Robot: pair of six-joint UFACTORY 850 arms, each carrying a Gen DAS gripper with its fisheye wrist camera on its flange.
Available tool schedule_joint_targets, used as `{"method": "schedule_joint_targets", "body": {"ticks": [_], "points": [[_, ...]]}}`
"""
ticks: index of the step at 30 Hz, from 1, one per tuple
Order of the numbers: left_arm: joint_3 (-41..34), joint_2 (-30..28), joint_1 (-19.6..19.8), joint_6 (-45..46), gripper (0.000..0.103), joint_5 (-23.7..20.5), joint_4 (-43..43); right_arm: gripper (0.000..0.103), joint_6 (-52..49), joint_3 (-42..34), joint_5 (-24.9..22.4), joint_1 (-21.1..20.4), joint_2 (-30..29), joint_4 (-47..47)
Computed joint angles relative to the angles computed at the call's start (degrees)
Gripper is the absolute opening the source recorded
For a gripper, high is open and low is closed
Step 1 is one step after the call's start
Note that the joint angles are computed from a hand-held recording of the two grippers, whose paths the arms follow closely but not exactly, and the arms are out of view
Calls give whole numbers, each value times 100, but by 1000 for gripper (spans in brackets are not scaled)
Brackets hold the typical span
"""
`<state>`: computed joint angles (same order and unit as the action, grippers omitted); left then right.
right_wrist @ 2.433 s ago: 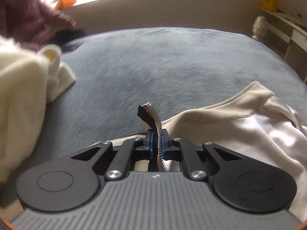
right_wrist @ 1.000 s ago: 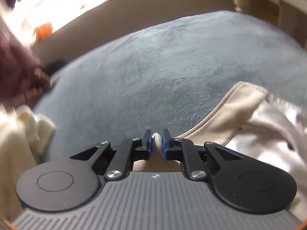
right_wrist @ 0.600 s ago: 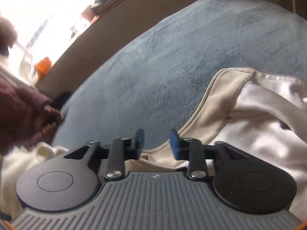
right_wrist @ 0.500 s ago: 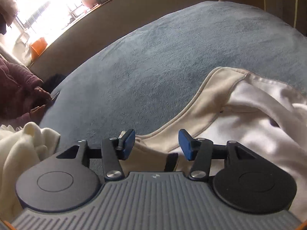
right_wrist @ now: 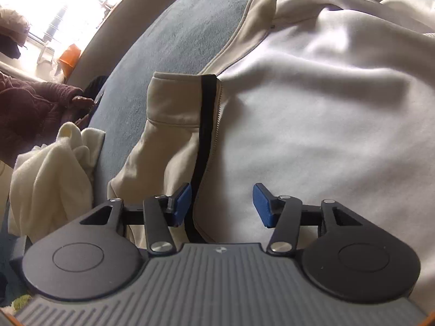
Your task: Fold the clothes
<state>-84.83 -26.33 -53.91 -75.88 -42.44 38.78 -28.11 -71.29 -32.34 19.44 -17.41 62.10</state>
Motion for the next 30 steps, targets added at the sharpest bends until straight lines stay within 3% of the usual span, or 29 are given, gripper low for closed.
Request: {"method": "schedule_joint_targets", "body": {"ticks": [2, 8, 9, 10, 14, 18, 22, 24, 26, 27, 28, 29, 30], "points": [[-243, -150, -45, 98, 7, -322, -5, 44, -206, -85, 79, 3, -141, 503], [-581, -357, -202, 134, 5, -1008, 302, 29, -160, -482, 411, 157, -586, 954], [-555, -327, -227, 49, 5, -1066, 384, 12, -109, -543, 476, 200, -622, 854], [-496, -263, -243, -66, 5, -1102, 457, 7, -35, -607, 549, 249, -652, 693], [-406, -119, -297, 93, 5, -1255, 725, 5, -545, -757, 1131, 486, -529, 528], [-427, -152, -217, 312, 5, -1357, 763, 4, 558, -1408, 1602, 780, -785, -1564], [-582, -387, -139, 674, 6, -1473, 503, 7, 1712, -1981, 1588, 1042, -1332, -3962], [-671, -496, -147, 818, 6, -1541, 461, 13, 2281, -2355, 992, 1063, -1652, -4720], [-690, -509, -146, 798, 15, -1586, 438, 20, 2465, -2223, 1061, 966, -1511, -4519], [-667, -473, -139, 722, 20, -1585, 432, 27, 2245, -2080, 1183, 886, -1397, -4059], [-648, -436, -131, 665, 31, -1597, 413, 33, 1914, -1912, 1231, 776, -1246, -3459], [-627, -394, -126, 628, 42, -1632, 394, 34, 1511, -1740, 1179, 644, -1076, -2859], [-604, -352, -133, 573, 46, -1695, 399, 37, 1007, -1537, 1089, 500, -898, -2260]]}}
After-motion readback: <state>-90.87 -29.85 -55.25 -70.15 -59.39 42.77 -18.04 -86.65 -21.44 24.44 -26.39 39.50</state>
